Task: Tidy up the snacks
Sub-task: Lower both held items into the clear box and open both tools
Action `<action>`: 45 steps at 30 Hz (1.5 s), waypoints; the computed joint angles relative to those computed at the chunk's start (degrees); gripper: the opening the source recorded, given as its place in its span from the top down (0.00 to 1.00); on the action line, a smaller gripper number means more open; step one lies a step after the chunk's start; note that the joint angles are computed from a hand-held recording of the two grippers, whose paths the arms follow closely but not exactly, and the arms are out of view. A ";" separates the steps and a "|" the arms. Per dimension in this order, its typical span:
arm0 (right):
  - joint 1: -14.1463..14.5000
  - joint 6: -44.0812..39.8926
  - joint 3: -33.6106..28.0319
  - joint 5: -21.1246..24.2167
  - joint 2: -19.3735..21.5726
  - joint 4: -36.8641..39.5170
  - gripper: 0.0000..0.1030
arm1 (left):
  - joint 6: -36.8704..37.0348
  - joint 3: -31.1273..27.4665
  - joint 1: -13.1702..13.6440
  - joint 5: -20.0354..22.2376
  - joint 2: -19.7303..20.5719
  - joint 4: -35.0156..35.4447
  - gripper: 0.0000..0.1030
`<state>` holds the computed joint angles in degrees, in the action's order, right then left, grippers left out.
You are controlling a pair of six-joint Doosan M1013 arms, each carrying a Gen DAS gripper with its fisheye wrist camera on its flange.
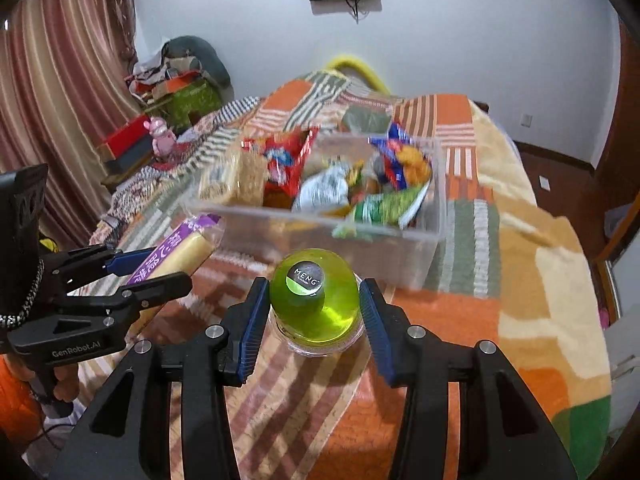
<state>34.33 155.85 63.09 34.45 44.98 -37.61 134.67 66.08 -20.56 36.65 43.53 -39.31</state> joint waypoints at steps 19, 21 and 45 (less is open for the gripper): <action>-2.43 4.12 -4.59 0.86 1.99 -6.11 0.58 | -2.66 -13.13 -1.98 -1.41 5.68 -0.24 0.56; -2.67 3.47 -5.43 1.27 2.50 -5.60 0.58 | -4.43 -15.36 -2.10 -0.65 6.92 0.92 0.56; -1.97 7.35 -2.88 1.28 0.07 -10.26 0.56 | -6.34 -13.57 -2.01 -3.88 5.26 1.41 0.47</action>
